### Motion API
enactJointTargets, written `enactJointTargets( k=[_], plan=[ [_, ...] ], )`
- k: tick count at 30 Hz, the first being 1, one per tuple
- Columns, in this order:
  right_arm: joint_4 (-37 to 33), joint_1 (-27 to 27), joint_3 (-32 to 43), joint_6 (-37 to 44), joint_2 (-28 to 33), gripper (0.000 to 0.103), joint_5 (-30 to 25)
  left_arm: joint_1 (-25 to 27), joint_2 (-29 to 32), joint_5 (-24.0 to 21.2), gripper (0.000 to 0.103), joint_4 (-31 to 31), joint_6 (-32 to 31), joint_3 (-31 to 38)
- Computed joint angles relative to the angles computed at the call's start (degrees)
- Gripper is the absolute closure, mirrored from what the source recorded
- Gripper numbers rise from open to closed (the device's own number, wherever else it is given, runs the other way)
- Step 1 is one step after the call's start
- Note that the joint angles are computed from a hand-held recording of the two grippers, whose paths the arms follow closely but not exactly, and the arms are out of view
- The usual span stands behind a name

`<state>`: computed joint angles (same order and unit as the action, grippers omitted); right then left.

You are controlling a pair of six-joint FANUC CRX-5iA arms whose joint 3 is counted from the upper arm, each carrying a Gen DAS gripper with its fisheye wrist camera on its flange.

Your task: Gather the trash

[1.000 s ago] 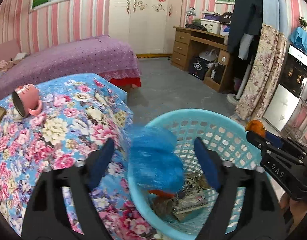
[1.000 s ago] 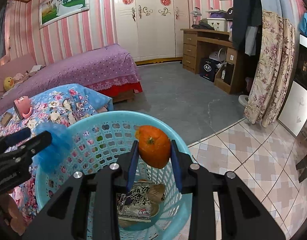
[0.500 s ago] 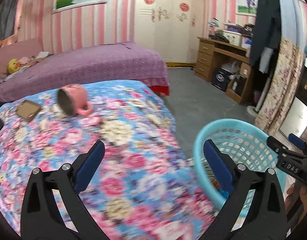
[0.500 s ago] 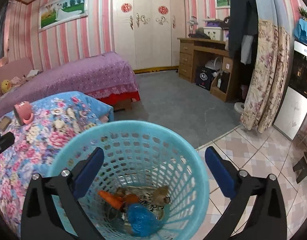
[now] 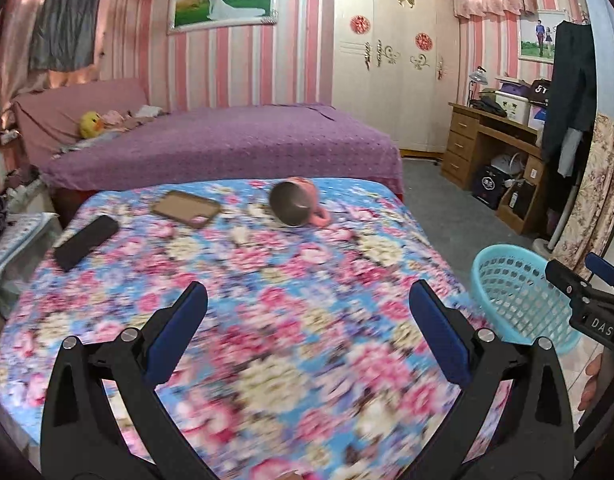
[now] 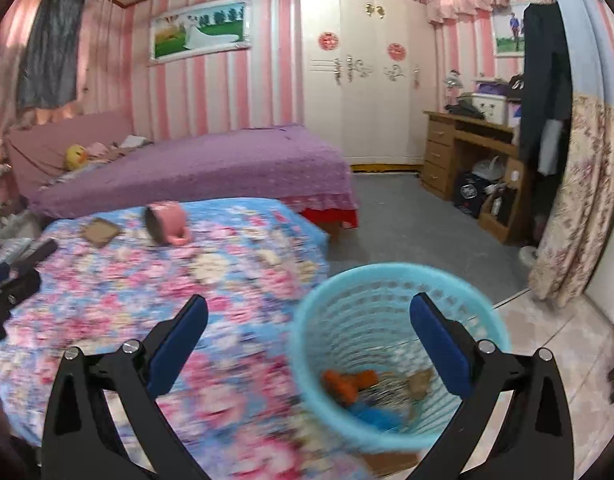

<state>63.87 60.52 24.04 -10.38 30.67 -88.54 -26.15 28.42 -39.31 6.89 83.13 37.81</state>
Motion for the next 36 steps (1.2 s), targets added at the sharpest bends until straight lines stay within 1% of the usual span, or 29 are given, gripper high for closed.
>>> enactJointTargets(
  k=[4, 8, 10, 11, 13, 16, 19, 20, 22, 25, 29, 36],
  plan=[
    [-0.71, 1.94, 4.92, 0.46, 3.56, 0.004, 0.05, 2.02, -6.05, 4.23, 0.005, 3.65, -5.49, -10.2],
    [-0.27, 3.51, 9.38, 1.6, 7.04, 0.004, 0.05, 3.1, -11.42, 8.89, 0.005, 3.34, -8.42, -19.2],
    [0.12, 4.04, 11.57, 2.39, 8.56, 0.004, -0.11, 3.38, -12.91, 10.93, 0.005, 3.93, -9.57, -22.17],
    [0.33, 4.27, 12.62, 2.72, 9.26, 0.004, -0.18, 3.64, -13.93, 12.82, 0.005, 4.65, -10.35, -24.37],
    [0.88, 4.72, 14.03, 2.52, 10.39, 0.004, -0.4, 3.95, -14.72, 14.41, 0.005, 5.55, -11.05, -26.18],
    [1.23, 5.1, 16.85, 3.6, 12.55, 0.004, -1.04, 4.36, -15.14, 14.92, 0.005, 6.58, -11.3, -27.12],
    [2.6, 5.25, 21.84, 8.24, 15.93, 0.004, -3.17, 4.71, -15.73, 16.72, 0.005, 8.67, -12.49, -28.89],
    [3.29, 5.32, 22.74, 9.09, 16.6, 0.004, -3.35, 4.79, -15.93, 17.38, 0.005, 8.73, -12.7, -29.37],
    [3.83, 5.24, 23.68, 9.59, 17.15, 0.004, -3.29, 4.74, -15.88, 17.3, 0.005, 7.61, -11.72, -29.13],
    [3.73, 5.1, 25.94, 11.34, 18.53, 0.004, -3.57, 5.02, -15.68, 17.24, 0.005, 7.81, -11.74, -29.18],
    [3.74, 5.02, 26.72, 12.23, 19.06, 0.004, -3.12, 5.15, -15.55, 17.64, 0.005, 6.31, -10.34, -28.87],
    [4.2, 4.93, 28.59, 13.35, 20.31, 0.004, -3.6, 5.38, -15.2, 17.9, 0.005, 7.09, -10.93, -28.81]
  ],
)
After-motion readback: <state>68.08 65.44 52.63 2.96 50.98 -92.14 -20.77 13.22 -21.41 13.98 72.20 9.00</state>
